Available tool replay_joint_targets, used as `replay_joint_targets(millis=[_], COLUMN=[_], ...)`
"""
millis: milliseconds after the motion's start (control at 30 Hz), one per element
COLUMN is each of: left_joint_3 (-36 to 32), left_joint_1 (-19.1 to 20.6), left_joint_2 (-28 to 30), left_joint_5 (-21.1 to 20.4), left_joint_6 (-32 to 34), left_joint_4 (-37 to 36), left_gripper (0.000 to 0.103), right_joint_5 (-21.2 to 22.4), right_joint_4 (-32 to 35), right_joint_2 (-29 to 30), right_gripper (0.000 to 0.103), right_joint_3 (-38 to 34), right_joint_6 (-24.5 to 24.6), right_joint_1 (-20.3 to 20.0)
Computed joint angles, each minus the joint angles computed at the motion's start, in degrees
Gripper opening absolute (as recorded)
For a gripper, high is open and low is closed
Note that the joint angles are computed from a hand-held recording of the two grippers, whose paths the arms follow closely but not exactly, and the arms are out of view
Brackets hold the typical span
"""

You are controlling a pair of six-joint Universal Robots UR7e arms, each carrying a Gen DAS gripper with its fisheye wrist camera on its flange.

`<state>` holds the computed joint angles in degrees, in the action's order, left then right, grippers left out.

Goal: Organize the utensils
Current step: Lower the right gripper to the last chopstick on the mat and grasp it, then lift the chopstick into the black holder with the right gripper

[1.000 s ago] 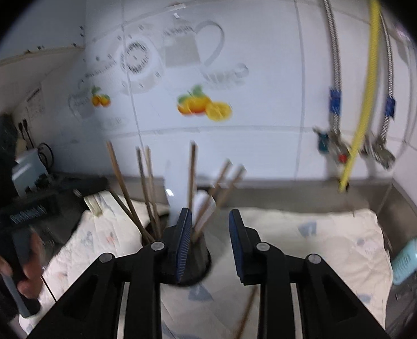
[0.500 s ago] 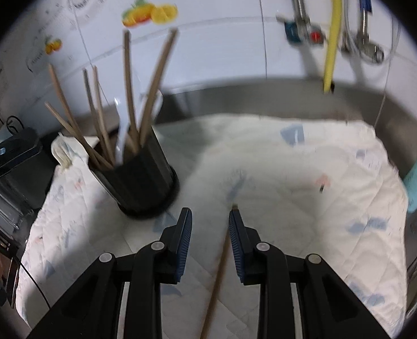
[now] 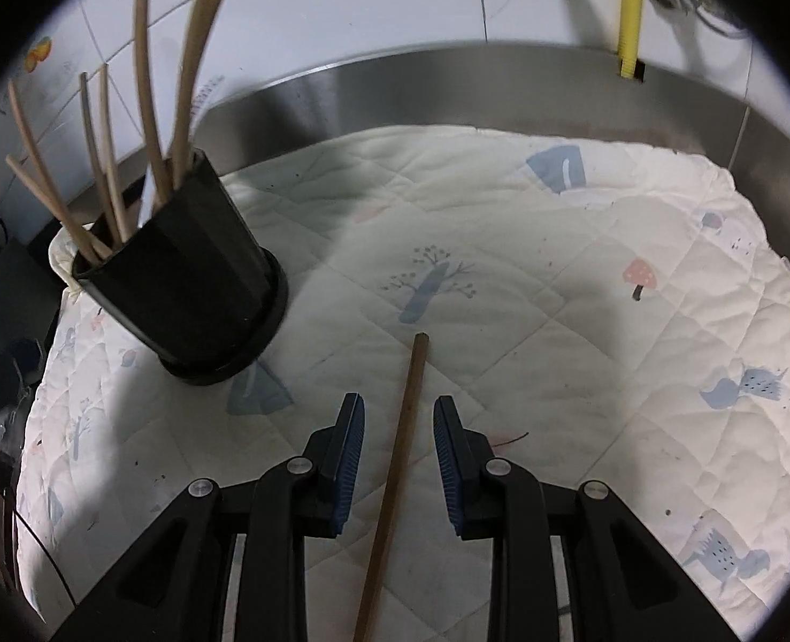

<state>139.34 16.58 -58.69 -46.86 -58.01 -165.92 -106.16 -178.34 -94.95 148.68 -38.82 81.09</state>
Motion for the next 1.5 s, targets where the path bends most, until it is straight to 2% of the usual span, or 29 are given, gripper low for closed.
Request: replay_joint_targets(millis=[233, 400, 533, 600, 733, 767, 800, 867, 967, 1100, 1233, 1333, 1500], left_joint_3=[-1.48, -2.19, -2.47, -2.84, -3.3, -3.3, -3.5, -3.72, -3.88, -3.89, -3.51, -4.09, -4.09], left_joint_1=[2.38, 4.44, 5.49, 5.91, 6.6, 6.78, 7.15, 7.69, 8.24, 8.92, 9.25, 9.76, 9.82], left_joint_2=[4.22, 6.16, 7.14, 7.52, 8.47, 8.88, 9.21, 9.45, 9.98, 10.3, 10.4, 11.18, 11.98], left_joint_5=[-3.81, -6.07, -6.87, -7.3, -8.37, -8.59, -8.99, -9.67, -10.14, -10.44, -10.43, -10.56, -10.29], left_joint_6=[2.76, 2.89, 3.41, 3.59, 3.93, 4.38, 4.83, 4.46, 4.11, 3.78, 3.48, 3.57, 3.48], left_joint_4=[-2.6, -3.74, -3.87, -3.06, -2.19, -2.76, -2.84, -2.23, -2.2, -1.62, -1.91, -1.35, -1.53], left_gripper=[0.053, 0.053, 0.053, 0.052, 0.044, 0.034, 0.031, 0.029, 0.029, 0.029, 0.029, 0.025, 0.011], right_joint_5=[-0.86, -1.06, -2.87, -3.57, -4.1, -4.11, -4.07, -4.36, -3.78, -2.18, 0.36, 2.16, 4.38], right_joint_4=[-0.1, 0.91, 0.15, -0.14, -1.09, -0.7, -0.4, -1.06, -2.07, -2.38, -0.57, 1.0, 4.13], right_joint_2=[2.27, 3.23, 5.2, 6.35, 7.55, 7.62, 7.67, 8.29, 8.26, 6.62, 2.24, -0.94, -6.79], right_gripper=[0.023, 0.023, 0.022, 0.017, 0.015, 0.015, 0.015, 0.012, 0.011, 0.011, 0.011, 0.011, 0.01], right_joint_3=[-1.15, -2.35, -3.03, -3.34, -3.44, -3.67, -3.85, -3.93, -3.51, -2.49, -1.53, -0.99, -0.46], right_joint_6=[0.39, 1.49, 1.6, 2.09, 1.83, 2.08, 2.28, 2.08, 1.55, 1.41, 0.13, -0.19, -0.19], right_joint_1=[0.34, 0.36, 0.9, 1.11, 1.21, 1.23, 1.21, 1.33, 0.98, 0.78, 0.67, 1.28, 3.46])
